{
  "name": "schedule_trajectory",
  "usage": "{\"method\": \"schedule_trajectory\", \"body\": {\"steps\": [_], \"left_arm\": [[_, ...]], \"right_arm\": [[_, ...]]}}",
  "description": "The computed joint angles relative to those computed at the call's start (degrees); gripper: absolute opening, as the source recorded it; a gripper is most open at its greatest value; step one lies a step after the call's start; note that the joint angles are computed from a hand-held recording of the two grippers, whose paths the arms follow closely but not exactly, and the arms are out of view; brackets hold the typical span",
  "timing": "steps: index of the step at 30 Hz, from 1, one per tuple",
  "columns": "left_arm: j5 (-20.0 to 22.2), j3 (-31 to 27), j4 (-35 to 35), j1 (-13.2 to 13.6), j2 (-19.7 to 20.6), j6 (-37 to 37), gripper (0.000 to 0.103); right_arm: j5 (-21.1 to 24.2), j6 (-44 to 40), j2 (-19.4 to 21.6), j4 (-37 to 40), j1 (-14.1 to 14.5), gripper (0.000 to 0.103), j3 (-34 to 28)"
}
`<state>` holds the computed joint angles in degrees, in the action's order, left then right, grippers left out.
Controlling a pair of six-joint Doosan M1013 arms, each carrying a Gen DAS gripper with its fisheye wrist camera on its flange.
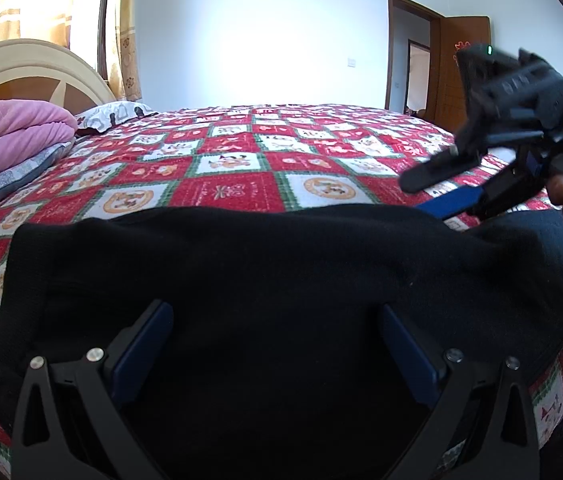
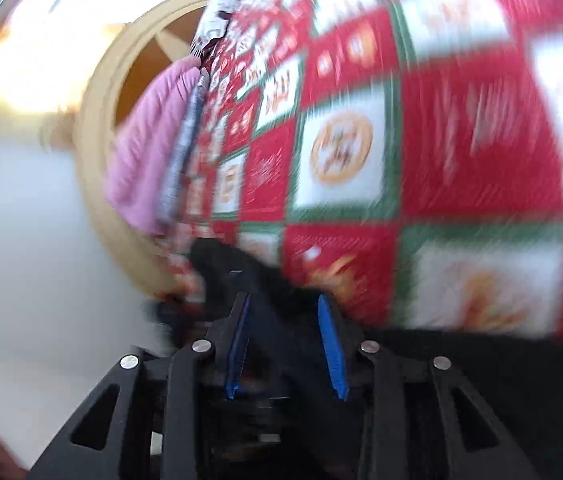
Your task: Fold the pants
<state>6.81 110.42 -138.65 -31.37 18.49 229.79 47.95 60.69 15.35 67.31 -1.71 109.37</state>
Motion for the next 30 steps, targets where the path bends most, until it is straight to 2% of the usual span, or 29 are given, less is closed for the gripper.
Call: {"method": "schedule_trajectory", "body": {"steps": [2, 4, 7, 10, 12, 15, 20, 21, 22, 24, 25, 28, 30], "left_arm": [[0.0, 0.0, -1.8, -0.1, 0.0, 1.8, 0.103], [0.1, 0.0, -2.2, -0.1, 0.0, 2.2, 0.103], [0.1, 0.0, -2.5, -0.1, 0.1, 2.6, 0.103], [0.2, 0.1, -2.7, 0.0, 0.0, 2.8, 0.103], [0.2, 0.1, -3.6, 0.0, 0.0, 3.6, 0.103], [0.2, 0.0, -3.5, -0.1, 0.1, 3.6, 0.103], [0.2, 0.1, -3.7, 0.0, 0.0, 3.8, 0.103], [0.2, 0.0, -3.4, 0.0, 0.1, 3.5, 0.103], [0.2, 0.1, -3.8, 0.0, 0.0, 3.9, 0.103], [0.2, 0.1, -3.8, 0.0, 0.0, 3.9, 0.103], [0.2, 0.1, -3.8, 0.0, 0.0, 3.9, 0.103], [0.2, 0.1, -3.6, 0.0, 0.0, 3.6, 0.103], [0.1, 0.1, -4.9, -0.1, 0.1, 5.0, 0.103]], "right_arm": [[-4.4, 4.4, -1.1, -14.4, 2.1, 0.035, -1.9], [-5.3, 6.1, -1.0, -21.5, 3.3, 0.035, -2.9], [-6.5, 3.2, -1.5, -27.7, 5.4, 0.035, -3.3], [-5.2, -4.0, -2.5, -28.1, 6.7, 0.035, -2.9], [-9.1, -3.0, -3.6, -36.7, 9.2, 0.035, -2.6], [-11.5, 0.2, -3.3, -46.0, 11.3, 0.035, -3.1], [-13.1, 0.4, -1.4, -51.3, 13.0, 0.034, -4.7], [-13.1, 0.6, -1.4, -52.2, 13.4, 0.026, -4.8], [-11.8, -0.5, -1.0, -50.7, 13.2, 0.019, -5.4], [-10.9, -0.9, -1.0, -49.8, 13.2, 0.016, -5.7], [-10.7, -1.5, -0.9, -49.5, 13.2, 0.011, -5.7], [-8.2, -3.2, -0.4, -42.5, 11.6, 0.004, -6.2], [-8.1, -4.0, -0.6, -38.7, 10.6, 0.003, -5.9]]}}
